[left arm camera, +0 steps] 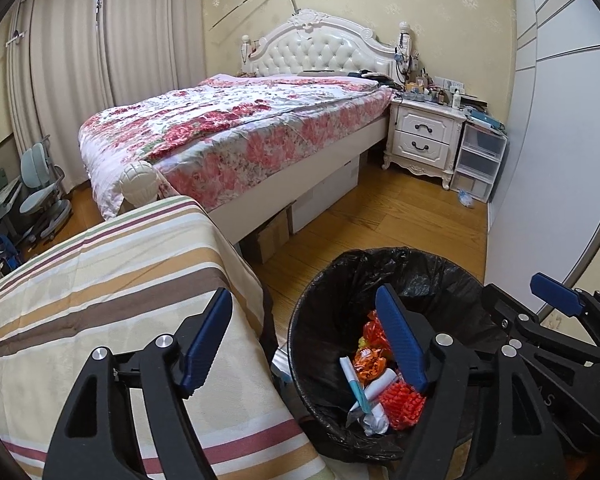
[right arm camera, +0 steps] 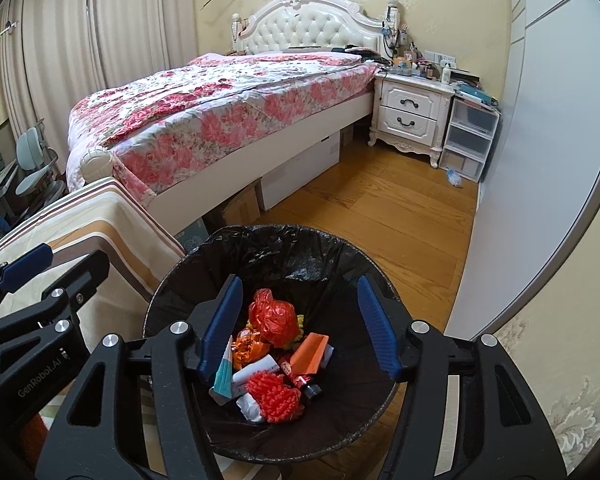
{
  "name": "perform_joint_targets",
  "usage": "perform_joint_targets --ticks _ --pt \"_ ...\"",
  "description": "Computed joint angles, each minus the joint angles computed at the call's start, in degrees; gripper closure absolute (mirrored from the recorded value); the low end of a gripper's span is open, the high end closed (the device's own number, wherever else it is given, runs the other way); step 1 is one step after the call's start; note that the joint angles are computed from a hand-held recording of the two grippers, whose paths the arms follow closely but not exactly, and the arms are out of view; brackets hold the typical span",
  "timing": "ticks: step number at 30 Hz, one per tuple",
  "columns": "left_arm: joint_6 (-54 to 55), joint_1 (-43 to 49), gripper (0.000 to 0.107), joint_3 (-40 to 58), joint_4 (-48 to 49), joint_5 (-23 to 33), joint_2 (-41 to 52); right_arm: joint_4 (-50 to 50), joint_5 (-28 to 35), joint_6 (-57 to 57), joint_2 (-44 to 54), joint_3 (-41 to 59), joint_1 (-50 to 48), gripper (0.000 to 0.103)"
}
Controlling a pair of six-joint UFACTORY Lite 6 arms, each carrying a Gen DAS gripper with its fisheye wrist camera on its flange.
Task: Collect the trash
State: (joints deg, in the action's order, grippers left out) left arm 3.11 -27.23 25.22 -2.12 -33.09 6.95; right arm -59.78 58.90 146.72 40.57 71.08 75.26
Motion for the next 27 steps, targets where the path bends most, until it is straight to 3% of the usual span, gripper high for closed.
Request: perform_joint_targets --ticks 7,20,25,27 --pt "-1.2 2.8 0.029 -3.5 2.3 -0.2 -5.1 2.9 2.6 -1.6 0.6 2.0 1.2 0.026" --pt "-1.4 8.9 0.024 -13.5 5.6 1.5 -20.2 7.5 9.1 -4.7 4.9 11.1 5.8 0.015" --pt "-7.3 13.8 0.024 -17.8 14.0 4.6 -28.1 8.8 12.2 -6.3 7.1 16.0 7.8 0.014" --pt "-13.0 17.4 0.024 -19.5 21.4 6.3 -32.0 9.0 13.2 -6.8 8.0 18.1 8.6 0.014"
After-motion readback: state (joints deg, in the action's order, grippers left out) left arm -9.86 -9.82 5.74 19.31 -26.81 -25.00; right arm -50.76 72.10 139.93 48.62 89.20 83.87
